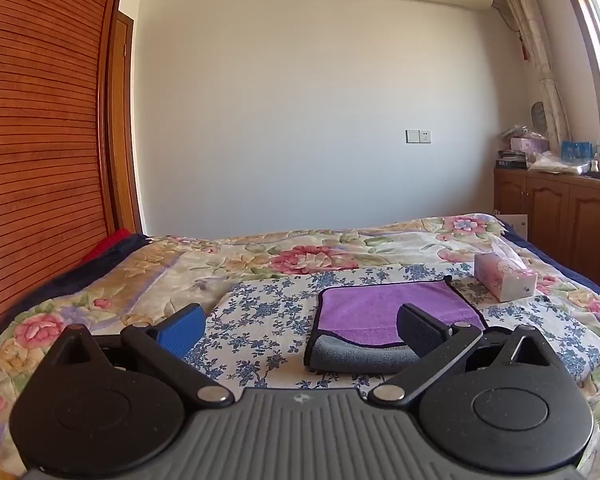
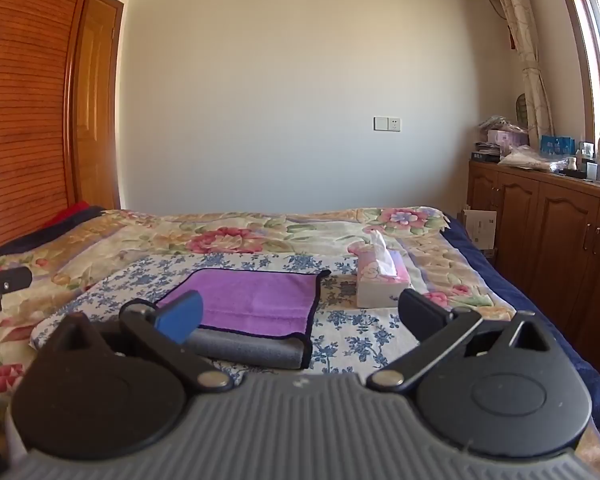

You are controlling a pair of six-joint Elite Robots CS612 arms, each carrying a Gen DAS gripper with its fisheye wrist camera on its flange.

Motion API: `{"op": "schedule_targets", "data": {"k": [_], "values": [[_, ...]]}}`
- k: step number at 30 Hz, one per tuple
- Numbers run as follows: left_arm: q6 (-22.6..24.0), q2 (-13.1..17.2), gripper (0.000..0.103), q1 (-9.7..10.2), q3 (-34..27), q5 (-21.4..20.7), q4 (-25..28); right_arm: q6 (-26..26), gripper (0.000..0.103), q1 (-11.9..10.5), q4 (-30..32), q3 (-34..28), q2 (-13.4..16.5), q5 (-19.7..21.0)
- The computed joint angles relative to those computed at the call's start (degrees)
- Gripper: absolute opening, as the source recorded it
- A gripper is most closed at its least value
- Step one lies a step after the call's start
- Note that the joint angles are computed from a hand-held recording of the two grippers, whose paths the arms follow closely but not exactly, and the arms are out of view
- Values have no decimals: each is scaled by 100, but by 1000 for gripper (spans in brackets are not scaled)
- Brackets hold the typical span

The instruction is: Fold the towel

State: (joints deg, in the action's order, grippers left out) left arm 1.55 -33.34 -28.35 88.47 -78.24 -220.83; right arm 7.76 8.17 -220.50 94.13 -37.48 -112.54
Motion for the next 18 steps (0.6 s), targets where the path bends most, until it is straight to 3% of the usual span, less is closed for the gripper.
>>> {"op": "schedule_targets", "data": {"k": [18], "values": [[32, 16, 103, -1, -13, 10, -50, 15, 103, 0, -9, 2, 8, -11]]}}
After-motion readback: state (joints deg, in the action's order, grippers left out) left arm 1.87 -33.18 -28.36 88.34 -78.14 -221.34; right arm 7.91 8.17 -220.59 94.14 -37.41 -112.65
